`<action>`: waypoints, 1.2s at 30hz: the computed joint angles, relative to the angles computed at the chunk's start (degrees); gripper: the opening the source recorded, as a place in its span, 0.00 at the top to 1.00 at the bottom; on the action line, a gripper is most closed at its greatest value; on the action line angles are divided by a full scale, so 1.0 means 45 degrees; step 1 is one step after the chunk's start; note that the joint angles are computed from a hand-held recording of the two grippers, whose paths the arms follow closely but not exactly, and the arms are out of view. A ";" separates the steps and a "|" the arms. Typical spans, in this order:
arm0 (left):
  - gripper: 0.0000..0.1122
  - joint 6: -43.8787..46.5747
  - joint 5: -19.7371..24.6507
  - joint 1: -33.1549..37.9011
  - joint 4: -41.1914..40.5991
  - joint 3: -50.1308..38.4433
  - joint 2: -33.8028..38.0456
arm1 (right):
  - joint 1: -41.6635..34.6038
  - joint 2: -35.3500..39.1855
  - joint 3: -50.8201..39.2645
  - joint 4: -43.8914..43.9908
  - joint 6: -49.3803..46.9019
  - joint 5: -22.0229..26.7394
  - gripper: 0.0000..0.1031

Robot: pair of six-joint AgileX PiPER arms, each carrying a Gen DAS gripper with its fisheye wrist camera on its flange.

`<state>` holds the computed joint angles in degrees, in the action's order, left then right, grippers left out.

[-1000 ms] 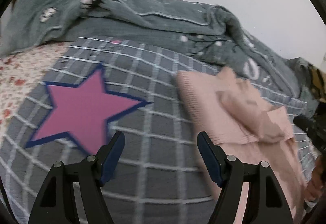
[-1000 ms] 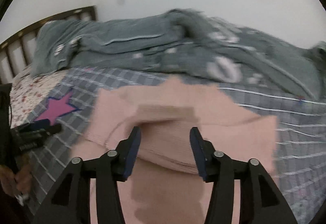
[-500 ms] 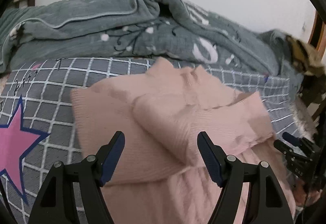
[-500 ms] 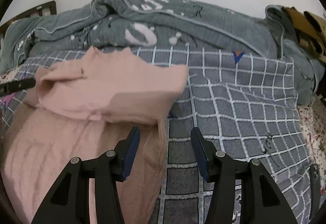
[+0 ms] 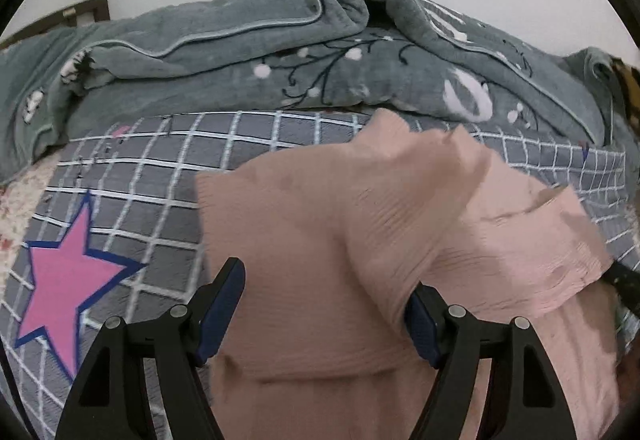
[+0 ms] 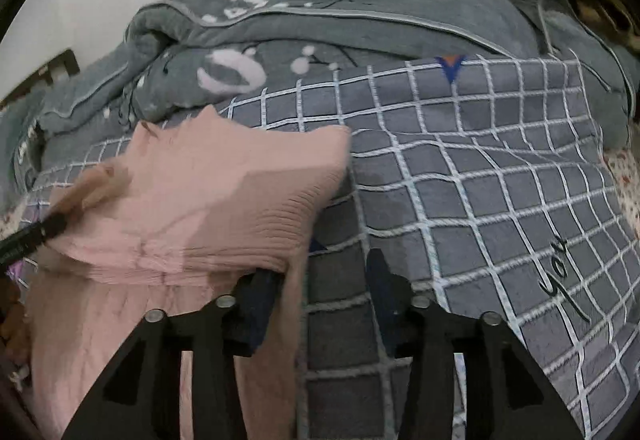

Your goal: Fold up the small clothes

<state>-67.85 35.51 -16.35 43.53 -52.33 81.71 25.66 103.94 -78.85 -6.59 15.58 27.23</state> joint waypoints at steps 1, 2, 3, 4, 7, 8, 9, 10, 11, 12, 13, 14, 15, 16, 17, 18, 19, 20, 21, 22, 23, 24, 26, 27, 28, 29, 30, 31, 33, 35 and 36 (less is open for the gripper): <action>0.34 -0.0269 0.0083 -0.0062 0.0245 0.0126 -0.0098 | 0.0075 -0.0052 0.0102 -0.0383 0.0336 -0.0021 0.58; 0.34 -0.0699 0.0193 -0.0119 0.0543 0.0369 -0.0311 | 0.0248 -0.0149 0.0292 -0.1225 0.1050 -0.0046 0.58; 0.35 -0.1001 0.0255 -0.0076 0.0677 0.0464 -0.0409 | 0.0451 -0.0225 0.0434 -0.2234 0.1911 0.0000 0.58; 0.36 -0.1246 0.0247 0.0020 0.0725 0.0621 -0.0571 | 0.0551 -0.0327 0.0587 -0.2767 0.2392 -0.0035 0.58; 0.38 -0.0734 -0.0379 0.0738 -0.0065 0.1015 -0.1001 | 0.0455 -0.0426 0.0606 -0.2357 0.1988 -0.0043 0.58; 0.39 -0.0524 -0.0519 0.0908 -0.0260 0.1102 -0.1085 | 0.0467 -0.0475 0.0645 -0.2309 0.1850 -0.0013 0.58; 0.44 -0.0282 -0.0745 0.1159 -0.0440 0.1291 -0.1266 | 0.0493 -0.0553 0.0695 -0.2379 0.1793 0.0002 0.58; 0.49 -0.0112 -0.0965 0.1326 -0.0592 0.1397 -0.1342 | 0.0542 -0.0713 0.0859 -0.2593 0.1834 -0.0077 0.58; 0.51 0.0141 -0.1263 0.1517 -0.0878 0.1525 -0.1446 | 0.0616 -0.0931 0.1084 -0.2842 0.1904 -0.0237 0.55; 0.56 0.0903 -0.1930 0.1954 -0.1674 0.1737 -0.1618 | 0.0668 -0.1197 0.1363 -0.2966 0.1838 -0.0524 0.54; 0.60 0.1340 -0.2250 0.2135 -0.2138 0.1806 -0.1646 | 0.0691 -0.1353 0.1514 -0.3067 0.1843 -0.0702 0.51; 0.63 0.1377 -0.2351 0.2161 -0.2162 0.1815 -0.1624 | 0.0737 -0.1490 0.1674 -0.3335 0.2012 -0.0943 0.46; 0.74 0.0989 -0.2288 0.2033 -0.1701 0.1747 -0.1537 | 0.0781 -0.1466 0.1619 -0.3372 0.1974 -0.0993 0.45; 0.90 0.1046 -0.2350 0.2003 -0.1552 0.1676 -0.1476 | 0.0819 -0.1329 0.1434 -0.3178 0.1676 -0.0913 0.44; 0.92 0.1502 -0.2596 0.2086 -0.1855 0.1612 -0.1436 | 0.0859 -0.1039 0.1055 -0.2805 0.1207 -0.0674 0.45; 0.92 0.1449 -0.2674 0.2112 -0.1732 0.1580 -0.1470 | 0.0852 -0.0821 0.0807 -0.2460 0.0866 -0.0525 0.45; 0.93 0.0886 -0.2567 0.2021 -0.1148 0.1537 -0.1486 | 0.0811 -0.0567 0.0511 -0.2145 0.0651 -0.0345 0.51; 0.93 0.0310 -0.2418 0.1899 -0.0531 0.1504 -0.1500 | 0.0749 -0.0361 0.0268 -0.2163 0.0864 -0.0202 0.67; 0.93 -0.0033 -0.2292 0.1844 -0.0109 0.1469 -0.1495 | 0.0690 -0.0243 0.0132 -0.2316 0.1205 -0.0100 0.76; 0.93 -0.0061 -0.2234 0.1878 -0.0027 0.1419 -0.1425 | 0.0618 -0.0108 -0.0026 -0.2643 0.1780 0.0061 0.90; 0.93 0.0170 -0.2231 0.1963 -0.0234 0.1373 -0.1304 | 0.0566 0.0080 -0.0243 -0.3315 0.2667 0.0476 0.92; 0.93 0.0386 -0.2190 0.2006 -0.0436 0.1346 -0.1228 | 0.0525 0.0381 -0.0602 -0.3626 0.3045 0.1099 0.92; 0.90 0.1005 -0.2059 0.2116 -0.1003 0.1315 -0.1034 | 0.0243 0.0713 -0.0866 -0.2722 0.2398 0.1449 0.92; 0.90 0.1050 -0.1916 0.2120 -0.1048 0.1320 -0.0999 | 0.0064 0.0603 -0.0792 -0.2100 0.1916 0.1299 0.92; 0.83 0.1008 -0.1906 0.2157 -0.1028 0.1416 -0.1087 | 0.0024 0.0324 -0.0555 -0.1987 0.1858 0.0942 0.92; 0.77 0.0844 -0.1833 0.2159 -0.0894 0.1473 -0.1163 | 0.0054 0.0037 -0.0262 -0.2115 0.1942 0.0523 0.91; 0.67 0.0615 -0.1864 0.2189 -0.0683 0.1586 -0.1272 | 0.0172 -0.0246 0.0016 -0.2447 0.2157 0.0096 0.89; 0.58 0.0539 -0.2032 0.2281 -0.0582 0.1723 -0.1377 | 0.0343 -0.0440 0.0190 -0.2806 0.2320 -0.0230 0.79; 0.58 0.0570 -0.2222 0.2428 -0.0524 0.1845 -0.1353 | 0.0673 -0.0524 0.0255 -0.2820 0.1842 -0.0626 0.63; 0.58 0.1479 -0.2498 0.2783 -0.1308 0.1842 -0.1091 | 0.1019 -0.0269 0.0093 -0.2928 0.1597 -0.0783 0.62; 0.56 0.1783 -0.2609 0.2918 -0.1656 0.1857 -0.1028 | 0.1108 -0.0075 -0.0062 -0.2760 0.1344 -0.0666 0.62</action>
